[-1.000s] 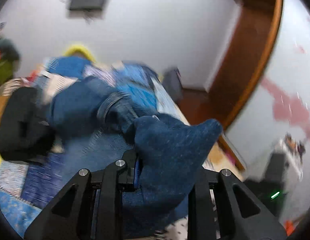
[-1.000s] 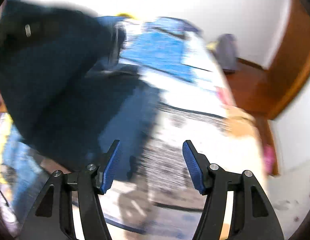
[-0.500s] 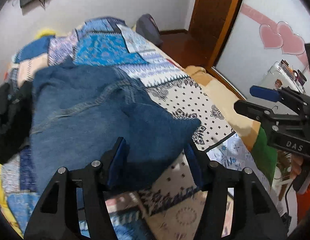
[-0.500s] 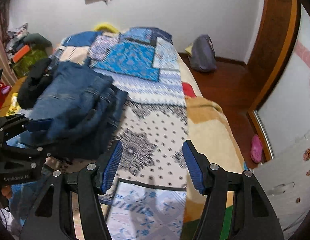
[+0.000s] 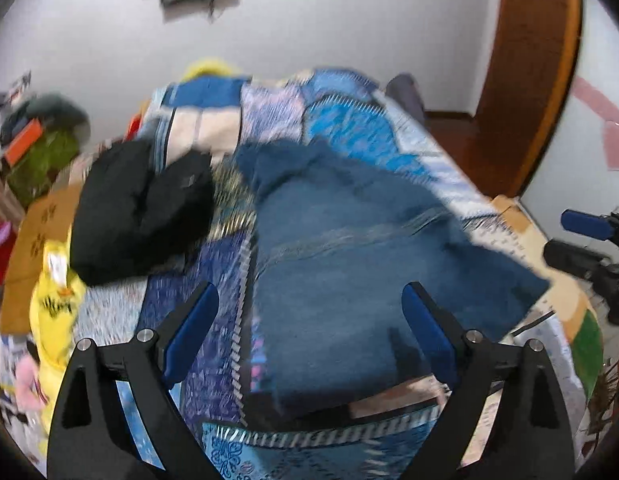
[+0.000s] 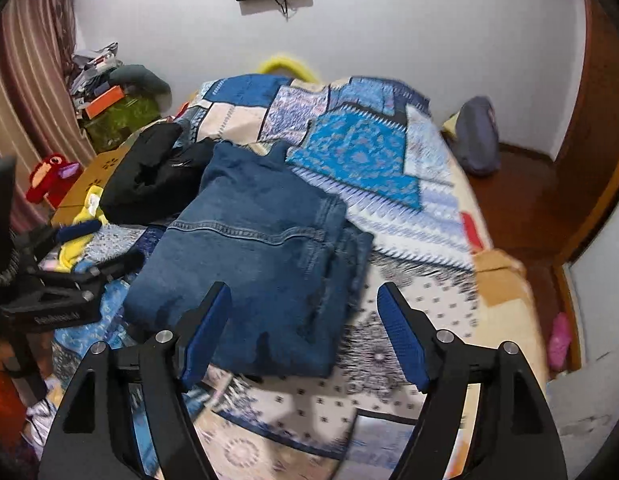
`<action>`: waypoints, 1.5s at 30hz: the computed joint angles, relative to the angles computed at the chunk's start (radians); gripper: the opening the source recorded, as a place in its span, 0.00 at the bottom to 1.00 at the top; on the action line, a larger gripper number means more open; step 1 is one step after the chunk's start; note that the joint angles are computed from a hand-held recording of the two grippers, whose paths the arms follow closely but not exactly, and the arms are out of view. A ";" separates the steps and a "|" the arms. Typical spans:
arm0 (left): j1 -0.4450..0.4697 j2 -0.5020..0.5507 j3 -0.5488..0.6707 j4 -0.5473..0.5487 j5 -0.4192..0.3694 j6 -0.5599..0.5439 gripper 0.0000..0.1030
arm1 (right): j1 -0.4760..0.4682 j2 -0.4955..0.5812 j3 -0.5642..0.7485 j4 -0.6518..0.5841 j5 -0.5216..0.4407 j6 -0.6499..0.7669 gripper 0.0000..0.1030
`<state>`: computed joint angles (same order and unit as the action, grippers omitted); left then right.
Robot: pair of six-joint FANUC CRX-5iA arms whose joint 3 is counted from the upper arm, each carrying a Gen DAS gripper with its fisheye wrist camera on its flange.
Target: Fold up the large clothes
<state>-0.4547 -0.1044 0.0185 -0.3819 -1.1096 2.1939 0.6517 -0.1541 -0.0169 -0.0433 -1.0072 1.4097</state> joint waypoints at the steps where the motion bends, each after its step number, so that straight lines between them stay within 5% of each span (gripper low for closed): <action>1: 0.020 0.001 -0.022 0.026 0.008 -0.004 0.90 | -0.015 0.016 0.012 -0.040 -0.011 0.008 0.70; 4: 0.058 0.004 -0.070 0.078 0.019 -0.016 0.90 | -0.036 0.055 0.026 -0.089 -0.049 0.010 0.70; 7: 0.056 -0.012 -0.117 0.063 0.044 0.025 0.90 | 0.015 0.056 -0.064 0.083 -0.027 -0.096 0.70; 15: 0.079 -0.059 -0.189 0.112 0.096 0.018 0.90 | -0.046 -0.002 -0.146 0.001 0.015 -0.037 0.78; 21: 0.024 -0.039 -0.109 -0.008 0.017 0.048 0.90 | -0.011 0.016 -0.105 0.072 -0.022 -0.022 0.78; 29: 0.092 -0.053 -0.092 0.014 0.066 0.005 0.90 | -0.054 0.066 0.022 -0.016 -0.043 0.029 0.80; 34: 0.202 -0.038 -0.128 0.212 0.155 -0.158 0.90 | -0.066 0.139 0.101 -0.081 -0.044 0.065 0.80; 38: 0.307 -0.019 -0.220 0.495 0.252 -0.383 0.90 | -0.111 0.223 0.186 -0.219 -0.118 0.139 0.80; 42: 0.376 0.031 -0.306 0.736 0.307 -0.583 0.90 | -0.124 0.304 0.202 -0.190 -0.135 0.109 0.81; 45: 0.407 0.071 -0.335 0.835 0.317 -0.670 0.90 | -0.263 0.388 0.304 -0.449 -0.254 0.189 0.84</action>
